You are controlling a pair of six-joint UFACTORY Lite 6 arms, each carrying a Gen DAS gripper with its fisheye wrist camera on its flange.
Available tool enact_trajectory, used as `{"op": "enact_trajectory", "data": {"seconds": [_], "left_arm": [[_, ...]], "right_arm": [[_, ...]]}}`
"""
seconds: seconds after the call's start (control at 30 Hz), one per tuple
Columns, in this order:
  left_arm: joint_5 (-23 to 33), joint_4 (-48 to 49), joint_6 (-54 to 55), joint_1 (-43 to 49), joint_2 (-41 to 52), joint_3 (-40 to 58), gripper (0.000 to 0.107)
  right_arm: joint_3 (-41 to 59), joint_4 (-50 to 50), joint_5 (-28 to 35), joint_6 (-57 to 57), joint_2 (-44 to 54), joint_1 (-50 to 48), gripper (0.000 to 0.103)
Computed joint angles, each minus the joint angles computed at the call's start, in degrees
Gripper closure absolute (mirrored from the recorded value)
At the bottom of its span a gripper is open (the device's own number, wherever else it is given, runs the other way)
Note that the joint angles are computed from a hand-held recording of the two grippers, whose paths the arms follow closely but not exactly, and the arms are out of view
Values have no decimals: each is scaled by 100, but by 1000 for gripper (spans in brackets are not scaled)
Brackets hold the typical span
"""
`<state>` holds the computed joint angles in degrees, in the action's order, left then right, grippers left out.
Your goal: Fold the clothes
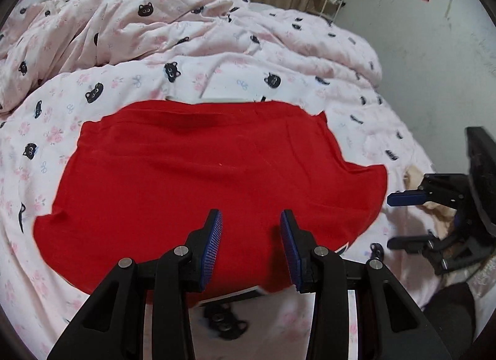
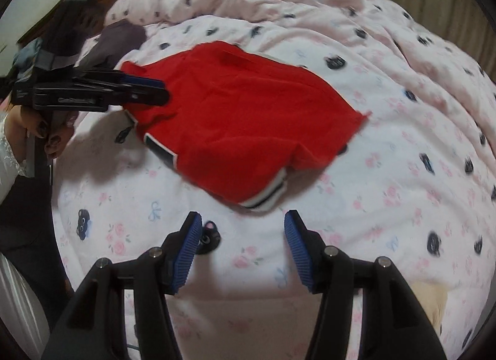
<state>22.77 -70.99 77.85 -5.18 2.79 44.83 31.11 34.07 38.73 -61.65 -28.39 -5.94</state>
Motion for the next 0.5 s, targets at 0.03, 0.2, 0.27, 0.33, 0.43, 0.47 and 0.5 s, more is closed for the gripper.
{"op": "enact_trajectory", "data": {"seconds": [0.03, 0.2, 0.27, 0.33, 0.43, 0.47, 0.5], "left_arm": [[-172, 1, -146, -128, 38, -23, 73], [-619, -203, -514, -511, 110, -71, 73], [-707, -95, -754, -638, 134, 0, 73], [-816, 418, -1306, -807, 192, 170, 73], [-916, 1513, -2432, -1067, 370, 507, 73], [-929, 1784, -2703, -1134, 431, 596, 73], [-934, 2009, -2925, -1183, 482, 663, 73]], "right_arm": [[-37, 113, -103, -225, -3, 32, 46], [150, 1010, -163, -1503, 483, -291, 42], [336, 1401, 36, -1961, 835, -491, 41], [497, 1599, 218, -2239, 1146, -564, 41], [549, 1699, 419, -2514, 1304, -485, 41], [567, 1719, 475, -2586, 1358, -455, 41], [578, 1691, 493, -2578, 1394, -423, 41]]}}
